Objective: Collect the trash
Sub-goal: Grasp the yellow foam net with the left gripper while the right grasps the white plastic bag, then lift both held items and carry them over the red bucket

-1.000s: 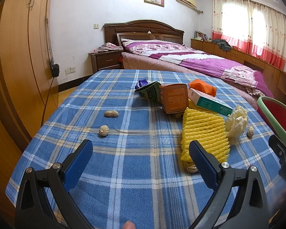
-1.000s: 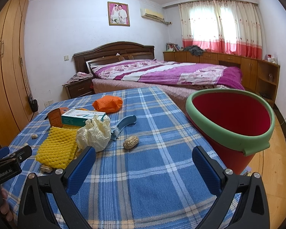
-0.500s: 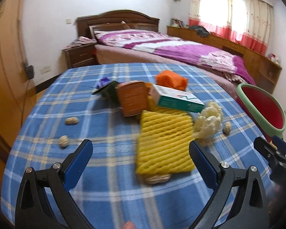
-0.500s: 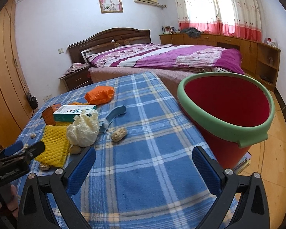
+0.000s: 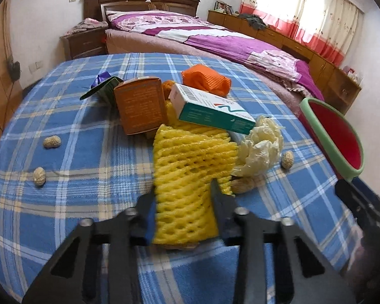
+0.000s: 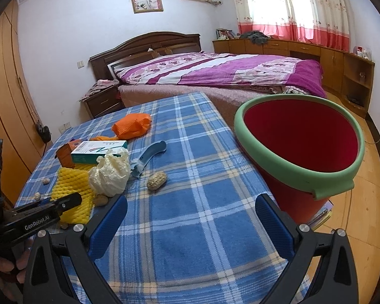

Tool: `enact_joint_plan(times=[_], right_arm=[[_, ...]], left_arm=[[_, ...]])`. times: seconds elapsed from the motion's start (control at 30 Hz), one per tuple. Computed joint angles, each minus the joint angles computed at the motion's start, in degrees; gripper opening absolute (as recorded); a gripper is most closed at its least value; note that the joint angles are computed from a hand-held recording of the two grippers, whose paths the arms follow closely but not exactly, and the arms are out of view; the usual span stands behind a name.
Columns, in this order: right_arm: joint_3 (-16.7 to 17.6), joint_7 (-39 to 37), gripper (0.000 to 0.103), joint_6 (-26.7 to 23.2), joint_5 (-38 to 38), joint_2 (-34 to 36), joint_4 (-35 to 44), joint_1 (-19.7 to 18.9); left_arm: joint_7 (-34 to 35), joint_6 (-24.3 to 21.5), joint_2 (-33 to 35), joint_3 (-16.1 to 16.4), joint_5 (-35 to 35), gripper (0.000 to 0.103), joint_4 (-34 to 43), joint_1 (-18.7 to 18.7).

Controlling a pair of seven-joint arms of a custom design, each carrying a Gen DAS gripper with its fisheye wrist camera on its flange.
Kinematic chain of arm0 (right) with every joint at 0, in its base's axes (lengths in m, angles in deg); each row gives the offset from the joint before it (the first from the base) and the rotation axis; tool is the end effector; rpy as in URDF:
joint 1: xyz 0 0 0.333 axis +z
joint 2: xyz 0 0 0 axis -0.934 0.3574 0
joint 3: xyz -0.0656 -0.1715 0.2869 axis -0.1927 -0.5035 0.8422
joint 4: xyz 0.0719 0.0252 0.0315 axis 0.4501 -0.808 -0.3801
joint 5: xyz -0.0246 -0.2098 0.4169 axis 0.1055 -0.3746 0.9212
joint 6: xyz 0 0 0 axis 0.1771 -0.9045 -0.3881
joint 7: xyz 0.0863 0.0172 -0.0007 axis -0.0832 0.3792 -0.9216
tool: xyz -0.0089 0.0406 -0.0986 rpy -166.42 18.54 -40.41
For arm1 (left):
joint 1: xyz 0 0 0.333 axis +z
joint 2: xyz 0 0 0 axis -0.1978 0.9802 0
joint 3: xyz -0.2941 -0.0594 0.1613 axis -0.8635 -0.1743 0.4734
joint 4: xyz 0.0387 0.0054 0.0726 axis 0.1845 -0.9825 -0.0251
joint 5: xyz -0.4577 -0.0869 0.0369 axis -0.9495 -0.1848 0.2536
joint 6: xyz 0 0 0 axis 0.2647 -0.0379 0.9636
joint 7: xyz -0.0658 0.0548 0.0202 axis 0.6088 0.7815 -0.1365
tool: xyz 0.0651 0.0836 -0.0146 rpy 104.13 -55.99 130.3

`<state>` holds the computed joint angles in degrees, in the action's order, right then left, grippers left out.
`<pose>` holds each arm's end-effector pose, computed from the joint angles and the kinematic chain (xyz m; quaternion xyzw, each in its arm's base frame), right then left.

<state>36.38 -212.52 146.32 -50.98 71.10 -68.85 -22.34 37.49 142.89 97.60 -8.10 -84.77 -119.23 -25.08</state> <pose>0.6133 0.5288 0.2669 -0.5380 0.7200 -0.2896 0.3290 0.6974 -0.2892 0.2377 -0.5860 0.7231 -0.3363 0.1433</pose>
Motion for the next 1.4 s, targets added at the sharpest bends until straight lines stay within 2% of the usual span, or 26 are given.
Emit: enact_joint_plan(times=[0.07, 0.1, 0.2, 0.27, 0.3, 0.5, 0.53, 0.63, 0.87, 0.97, 1.03, 1.07, 1.17, 1.27, 1.4], right_arm=[[0.4, -1.6, 0.103, 0.1, 0.7, 0.3, 0.7, -0.4], [0.6, -2.6, 0.103, 0.4, 1.2, 0.4, 1.1, -0.6], [0.4, -3.9, 0.103, 1.1, 2.0, 0.7, 1.8, -0.5], [0.4, -5.0, 0.103, 1.8, 2.8, 0.9, 2.5, -0.6], [0.4, -5.7, 0.103, 2.1, 3.3, 1.1, 2.9, -0.6], [1.1, -13.5, 0.103, 4.3, 9.8, 4.1, 7.8, -1.4], [1.0, -14.8, 0.103, 4.7, 11.0, 4.7, 8.6, -1.4], [1.3, -19.9, 0.099, 4.9, 15.5, 7.0, 11.9, -1.8], [3.6, -32.4, 0.088, 4.7, 27.5, 13.6, 21.2, -4.2], [3.9, -36.9, 0.079, 3.2, 31.5, 16.3, 25.2, -4.6], [4.7, -40.2, 0.068, 2.6, 34.4, 18.3, 28.0, -5.2], [4.6, -41.1, 0.065, 2.7, 35.5, 18.6, 28.3, -5.2], [5.4, -45.7, 0.048, 0.9, 39.3, 20.7, 31.6, -5.5], [4.1, -47.9, 0.040, -1.4, 41.7, 22.3, 34.5, -4.4], [2.6, -48.6, 0.036, -1.9, 44.3, 22.8, 35.3, -3.5]], left_arm=[[1.6, 0.4, 0.2, -6.2, 0.1, 0.022, -0.7, 5.9], [2.1, 0.3, 0.4, -8.1, 0.1, 0.022, -0.8, 7.7], [3.2, 1.0, 0.3, -11.8, -0.1, 0.013, -1.9, 11.2], [3.8, 1.6, -0.5, -13.7, 0.1, 0.011, -3.2, 13.1], [3.9, 2.3, -1.0, -13.8, 0.2, 0.011, -3.8, 13.3], [2.4, 6.7, -5.1, -6.9, 0.1, 0.011, -6.7, 7.9], [2.1, 7.2, -5.7, -4.0, -0.5, 0.011, -7.0, 5.4], [1.6, 7.7, -6.2, 1.1, -2.0, 0.011, -6.5, 1.1], [1.3, 8.5, -4.6, 2.9, -2.5, 0.011, -4.3, 0.8], [1.5, 7.6, -3.3, 1.8, -1.9, 0.011, -2.8, 2.3], [1.6, 7.0, -2.5, 0.3, -1.1, 0.011, -2.0, 3.9], [1.8, 6.9, -2.1, -0.6, -0.6, 0.011, -1.6, 4.9], [2.3, 7.1, -0.9, -4.2, 1.3, 0.011, -0.9, 8.6], [2.9, 6.9, 0.5, -8.0, 3.5, 0.011, 0.2, 12.3], [4.1, 5.8, 1.9, -11.6, 5.9, 0.011, 1.4, 15.6]])
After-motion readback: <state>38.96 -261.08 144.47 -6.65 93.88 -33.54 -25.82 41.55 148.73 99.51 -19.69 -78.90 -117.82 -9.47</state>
